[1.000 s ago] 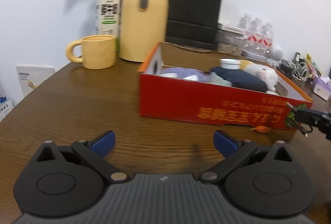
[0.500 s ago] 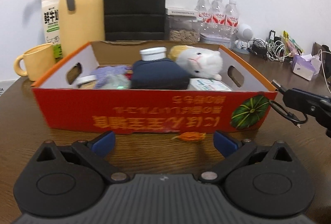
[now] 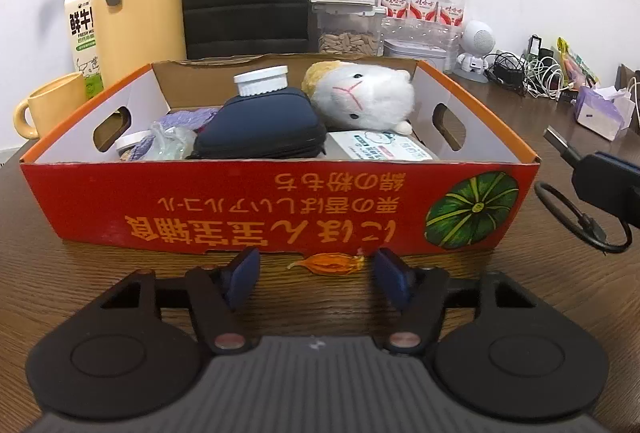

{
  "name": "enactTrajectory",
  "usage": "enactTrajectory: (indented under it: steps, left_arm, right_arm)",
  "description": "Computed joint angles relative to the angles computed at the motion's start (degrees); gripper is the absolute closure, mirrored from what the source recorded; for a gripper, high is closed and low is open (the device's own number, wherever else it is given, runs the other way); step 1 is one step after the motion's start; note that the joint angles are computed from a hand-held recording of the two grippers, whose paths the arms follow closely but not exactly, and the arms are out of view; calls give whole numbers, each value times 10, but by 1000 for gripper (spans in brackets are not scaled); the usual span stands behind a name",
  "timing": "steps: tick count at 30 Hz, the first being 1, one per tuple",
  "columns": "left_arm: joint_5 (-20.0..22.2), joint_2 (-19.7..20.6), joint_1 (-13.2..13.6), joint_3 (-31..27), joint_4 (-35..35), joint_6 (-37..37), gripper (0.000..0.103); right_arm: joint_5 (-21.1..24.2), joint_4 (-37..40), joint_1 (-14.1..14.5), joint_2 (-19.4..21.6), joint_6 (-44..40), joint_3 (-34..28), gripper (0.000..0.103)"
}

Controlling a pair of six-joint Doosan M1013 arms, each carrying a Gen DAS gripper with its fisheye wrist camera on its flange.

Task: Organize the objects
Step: 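Grasp the orange clip with the left gripper while the right gripper holds the cable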

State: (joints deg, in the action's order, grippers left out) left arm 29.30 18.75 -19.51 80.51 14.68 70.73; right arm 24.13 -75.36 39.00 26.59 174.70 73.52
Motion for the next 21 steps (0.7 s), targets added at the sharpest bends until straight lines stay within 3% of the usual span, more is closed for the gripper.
enactTrajectory:
  steps: [3,5,14,21]
  left_arm:
    - [-2,-1,-2,1,0,0,48]
    - [-3,-1,-3,2,7,-6,60]
    - [-14,-8,-1,10,-11,6,61]
    - [-49,-35,9,40,-48,36,61]
  right_arm:
    - [-2,-2,0,-1,1,1,94]
    - [-4,-1,0,-1,-1,1,94]
    - [-2,3,1,0,-4,0,94]
    - [-4,-14,2,1,6,1,94]
